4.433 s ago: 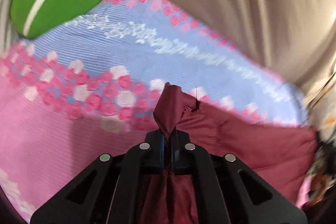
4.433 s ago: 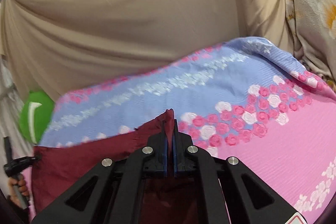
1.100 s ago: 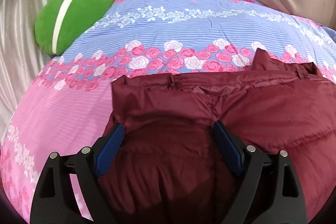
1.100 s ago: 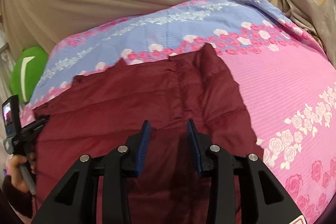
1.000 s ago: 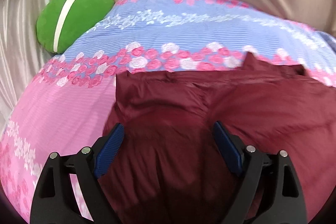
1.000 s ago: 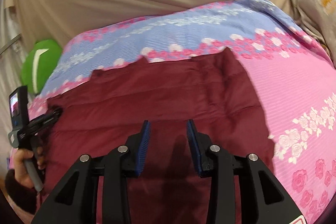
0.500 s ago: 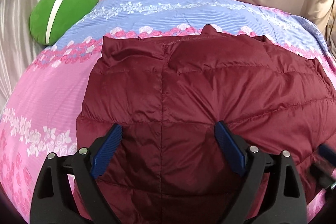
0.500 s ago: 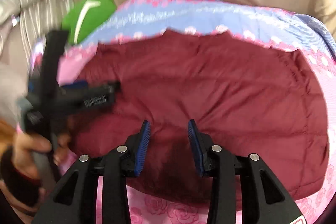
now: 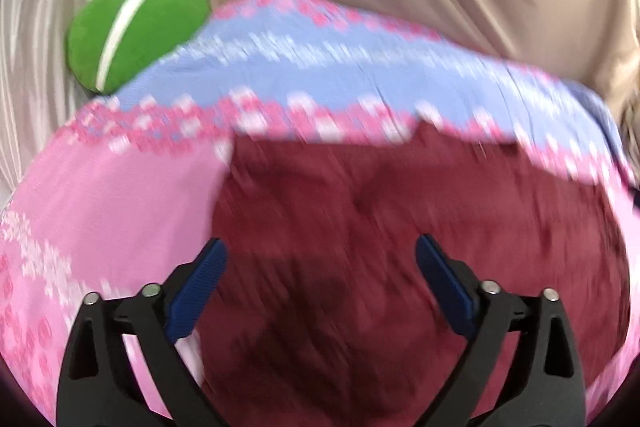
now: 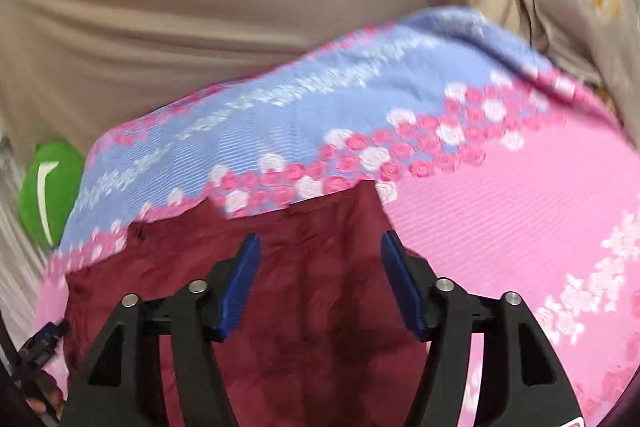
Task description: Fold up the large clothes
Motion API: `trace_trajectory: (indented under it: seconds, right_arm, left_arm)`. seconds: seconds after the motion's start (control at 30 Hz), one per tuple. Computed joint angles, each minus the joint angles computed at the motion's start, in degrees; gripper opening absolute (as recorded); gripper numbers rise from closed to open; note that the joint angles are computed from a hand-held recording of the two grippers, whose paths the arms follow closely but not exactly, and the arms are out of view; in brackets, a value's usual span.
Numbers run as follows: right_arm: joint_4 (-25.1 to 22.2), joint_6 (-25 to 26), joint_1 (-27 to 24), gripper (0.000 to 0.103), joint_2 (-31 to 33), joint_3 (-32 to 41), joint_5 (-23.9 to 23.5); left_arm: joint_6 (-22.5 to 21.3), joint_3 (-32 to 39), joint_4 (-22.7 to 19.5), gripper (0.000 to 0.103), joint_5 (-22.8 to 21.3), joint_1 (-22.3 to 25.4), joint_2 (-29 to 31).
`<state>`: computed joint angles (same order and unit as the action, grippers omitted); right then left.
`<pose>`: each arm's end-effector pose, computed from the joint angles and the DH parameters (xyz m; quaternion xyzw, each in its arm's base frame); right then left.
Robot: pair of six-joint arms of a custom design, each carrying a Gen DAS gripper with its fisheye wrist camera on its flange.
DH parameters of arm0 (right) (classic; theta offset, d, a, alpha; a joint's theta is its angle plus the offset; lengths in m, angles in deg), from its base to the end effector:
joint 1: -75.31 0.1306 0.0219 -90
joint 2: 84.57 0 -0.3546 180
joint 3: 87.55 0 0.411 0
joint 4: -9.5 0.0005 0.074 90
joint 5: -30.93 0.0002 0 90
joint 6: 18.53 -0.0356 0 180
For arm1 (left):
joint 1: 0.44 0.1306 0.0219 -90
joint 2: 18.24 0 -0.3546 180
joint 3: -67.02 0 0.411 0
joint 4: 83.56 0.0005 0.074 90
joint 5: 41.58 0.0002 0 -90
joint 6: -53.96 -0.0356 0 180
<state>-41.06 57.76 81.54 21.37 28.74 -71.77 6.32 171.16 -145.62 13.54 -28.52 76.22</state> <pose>0.6021 0.0731 0.4751 0.0123 0.9026 0.1712 0.3947 0.4659 -0.2261 0.4714 -0.2081 0.8841 0.0544 0.4149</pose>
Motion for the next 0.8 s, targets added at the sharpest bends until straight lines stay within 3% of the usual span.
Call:
trace_trajectory:
  seconds: [0.03, 0.1, 0.17, 0.2, 0.23, 0.27, 0.3, 0.33, 0.4, 0.43, 0.47, 0.57, 0.63, 0.7, 0.73, 0.8]
  right_arm:
    - [-0.93, -0.25, 0.10, 0.064, 1.98, 1.94, -0.49]
    - [-3.06, -0.66, 0.30, 0.064, 4.70, 4.51, 0.42]
    - [-5.92, 0.28, 0.66, 0.064, 8.05, 7.96, 0.40]
    - [-6.63, 0.20, 0.94, 0.062, 9.06, 8.80, 1.26]
    - [-7.66, 0.58, 1.30, 0.031, 10.34, 9.98, 2.19]
    - [-7.98, 0.65, 1.41, 0.011, 10.68, 10.37, 2.31]
    - [-7.06, 0.42, 1.37, 0.002, 10.21, 9.68, 1.76]
    - [-3.25, -0.44, 1.17, 0.002, 8.04, 6.88, 0.62]
    - [2.37, 0.15, 1.34, 0.002, 4.87, 3.03, 3.15]
    - [3.57, 0.53, 1.50, 0.002, 4.22, 2.05, 5.30]
    - [1.88, 0.79, 1.35, 0.002, 5.47, 3.24, 5.23]
    - [-7.19, 1.24, 0.97, 0.000, 11.78, 9.10, 5.08]
    - [-7.54, 0.52, 0.92, 0.000, 11.87, 9.21, 5.44]
    - [-7.29, -0.24, 1.59, 0.005, 10.25, 8.21, 9.23]
    - [-5.83, -0.52, 2.15, 0.013, 8.31, 6.52, 11.17]
    - [-1.67, 0.75, 3.45, 0.013, 4.28, 2.79, 14.00]
  left_arm:
    - [-0.06, 0.48, 0.37, 0.095, 0.99, 1.62, 0.34]
    - [0.30, 1.68, 1.92, 0.095, 7.19, 5.49, 1.82]
    - [3.68, 2.32, 2.67, 0.094, 16.14, 9.74, 3.68]
    - [4.50, 2.01, 3.77, 0.089, 19.22, 11.14, 4.17]
    - [6.22, 2.47, 3.17, 0.079, 20.54, 12.14, 5.19]
    - [6.76, 3.07, 2.50, 0.065, 20.69, 12.41, 5.99]
    - [6.08, 3.75, 2.09, 0.058, 19.98, 12.44, 6.73]
    - [5.42, 4.13, 1.80, 0.051, 19.06, 12.21, 7.07]
    - [3.37, 6.08, -0.23, 0.042, 15.45, 11.07, 8.55]
    - [2.62, 6.77, -1.21, 0.042, 13.68, 10.57, 9.25]
    - [1.86, 6.99, -1.50, 0.042, 12.90, 10.67, 9.72]
    - [0.31, 8.40, -2.99, 0.046, 9.59, 10.10, 11.58]
    - [-0.20, 10.12, -5.22, 0.047, 6.62, 9.33, 12.77]
    - [0.15, 10.97, -7.32, 0.047, 3.92, 8.35, 12.91]
    - [0.42, 10.96, -8.05, 0.048, 1.77, 7.51, 12.52]
    - [0.09, 10.43, -8.42, 0.057, -1.89, 5.95, 11.48]
